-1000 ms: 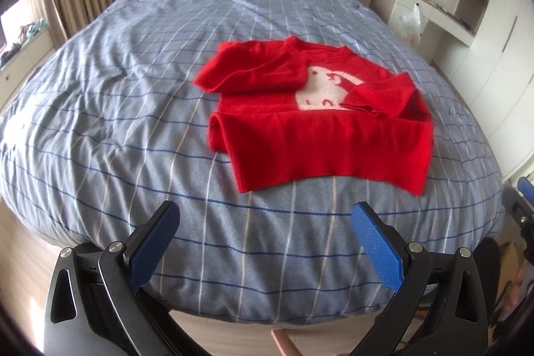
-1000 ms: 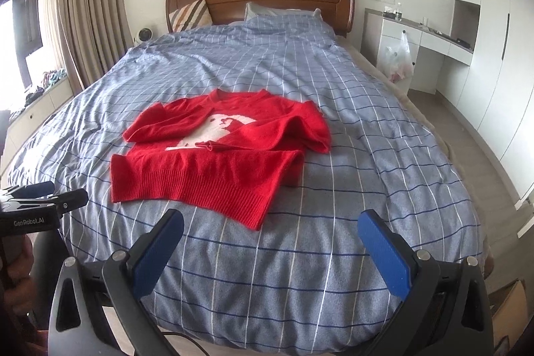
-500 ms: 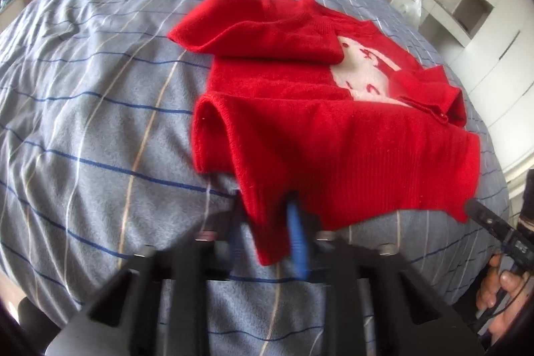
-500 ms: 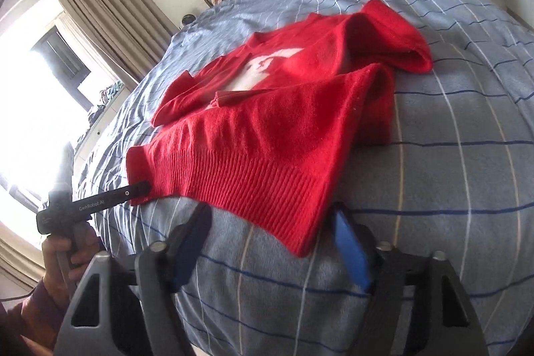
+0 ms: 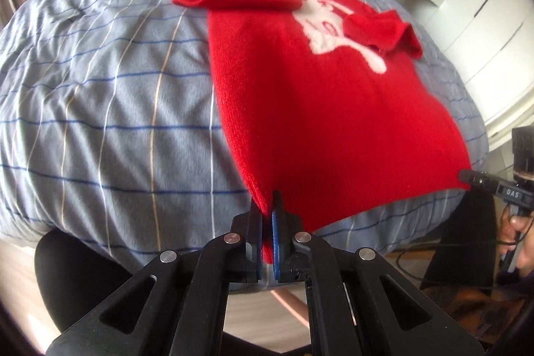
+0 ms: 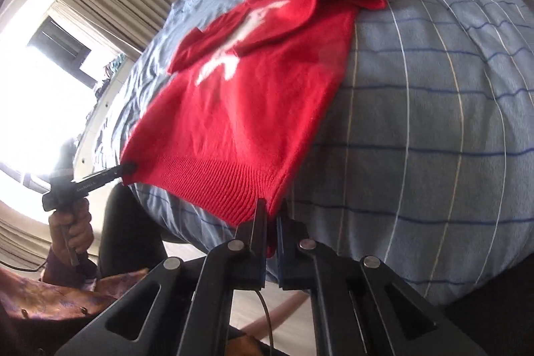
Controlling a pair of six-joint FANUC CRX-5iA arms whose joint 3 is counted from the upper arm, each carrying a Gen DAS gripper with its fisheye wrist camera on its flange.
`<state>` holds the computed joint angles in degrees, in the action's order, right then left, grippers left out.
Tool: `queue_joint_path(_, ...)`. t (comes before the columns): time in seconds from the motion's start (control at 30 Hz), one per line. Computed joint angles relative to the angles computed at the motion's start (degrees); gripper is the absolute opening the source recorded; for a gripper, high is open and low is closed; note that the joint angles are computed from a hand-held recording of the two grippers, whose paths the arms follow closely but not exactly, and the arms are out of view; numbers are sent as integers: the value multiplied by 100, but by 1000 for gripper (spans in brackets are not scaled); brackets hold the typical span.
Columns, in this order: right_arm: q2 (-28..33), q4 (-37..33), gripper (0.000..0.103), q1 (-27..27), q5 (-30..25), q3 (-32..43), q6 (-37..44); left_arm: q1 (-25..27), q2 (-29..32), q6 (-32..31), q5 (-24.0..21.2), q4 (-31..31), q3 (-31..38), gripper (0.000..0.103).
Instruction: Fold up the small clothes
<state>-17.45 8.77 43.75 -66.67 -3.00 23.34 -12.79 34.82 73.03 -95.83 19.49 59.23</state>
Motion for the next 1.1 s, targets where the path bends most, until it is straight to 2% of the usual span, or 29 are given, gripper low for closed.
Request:
queue_joint_path(0.13,244,-120,4,-23,-352,-69,-212,-159,-206,191,179,-687,-407,2)
queue_joint_path(0.23,353,-126,4,-33,-414,-108,-339,-181,-205,361,234,-873,-489,2)
queue_joint_path(0.3,434,-29,4,-12,-534,-105,-354,-198,-176,434,266,-928,-539,2)
queue_joint_path(0.57,503,43,3,-58,-408,-304,-506,-260,-304,559,621,-1062,-955,2)
queue_joint_path(0.77,437,322,3,119,-207,-574,-850,-317,-293,628,655,-1174,-987,2)
queue_joint_path(1.1,429,394,4,159,-152,-611,-883,-398,-314,690,673,-1242,-980,4)
